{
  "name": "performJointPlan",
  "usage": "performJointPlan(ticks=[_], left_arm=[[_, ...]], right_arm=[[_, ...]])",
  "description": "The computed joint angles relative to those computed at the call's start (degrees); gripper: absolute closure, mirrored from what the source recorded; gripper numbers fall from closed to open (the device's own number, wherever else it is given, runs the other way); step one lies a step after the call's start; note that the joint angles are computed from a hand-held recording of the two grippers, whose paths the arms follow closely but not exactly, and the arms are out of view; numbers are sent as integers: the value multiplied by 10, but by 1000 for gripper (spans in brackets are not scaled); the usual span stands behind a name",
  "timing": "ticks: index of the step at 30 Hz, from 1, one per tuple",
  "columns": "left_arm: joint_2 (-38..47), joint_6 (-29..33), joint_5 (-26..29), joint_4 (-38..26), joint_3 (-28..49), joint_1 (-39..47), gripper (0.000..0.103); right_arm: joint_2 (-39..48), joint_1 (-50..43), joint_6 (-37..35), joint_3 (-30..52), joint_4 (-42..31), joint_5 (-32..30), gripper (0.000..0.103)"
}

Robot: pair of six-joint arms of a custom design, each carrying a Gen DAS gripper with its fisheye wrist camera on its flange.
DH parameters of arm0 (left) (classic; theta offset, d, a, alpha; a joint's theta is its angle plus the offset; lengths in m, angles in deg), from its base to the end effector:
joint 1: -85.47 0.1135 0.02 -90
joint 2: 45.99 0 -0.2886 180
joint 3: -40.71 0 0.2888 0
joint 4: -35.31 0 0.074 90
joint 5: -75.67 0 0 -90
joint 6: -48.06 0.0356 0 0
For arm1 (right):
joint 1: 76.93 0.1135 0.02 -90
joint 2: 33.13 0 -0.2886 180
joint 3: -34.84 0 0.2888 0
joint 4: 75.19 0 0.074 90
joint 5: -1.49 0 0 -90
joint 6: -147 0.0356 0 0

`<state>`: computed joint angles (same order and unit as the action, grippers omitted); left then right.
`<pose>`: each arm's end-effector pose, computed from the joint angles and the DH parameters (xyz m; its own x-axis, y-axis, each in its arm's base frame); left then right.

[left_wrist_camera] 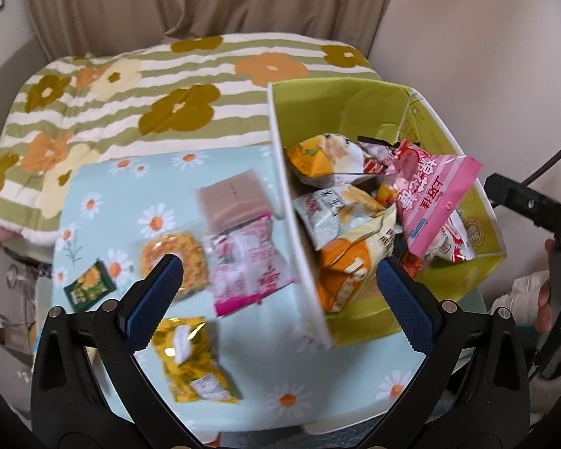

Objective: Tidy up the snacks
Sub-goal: 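Carry both packets over the yellow box and open both tools to drop them, then move both tools back over the remaining snacks on the table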

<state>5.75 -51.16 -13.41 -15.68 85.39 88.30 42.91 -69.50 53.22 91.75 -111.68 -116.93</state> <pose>0.1857 0.0086 0.2116 -0.8300 -0.2014 -0.5202 -0.1761 0.9795 -0.0982 0.2781 0.0534 0.2120 -0.7915 -0.1617 -0.5893 -0.4333 0.8285 0.3547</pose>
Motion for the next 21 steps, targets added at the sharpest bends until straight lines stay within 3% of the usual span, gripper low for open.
performJointPlan(ticks=[4,7,14,18,21], left_arm=[[-64,54,31,-43,-9,72,1],[-100,128,77,-78,-9,160,1],[-111,407,228,-178,20,461,1],[-45,607,296,-233,46,653,1],[17,723,313,-252,63,755,1]], right_arm=[[-52,50,27,-21,3,28,0],[-96,108,67,-41,11,64,0],[-156,301,198,-71,32,194,0],[-149,412,266,-70,40,272,0],[-134,477,312,-67,47,318,0]])
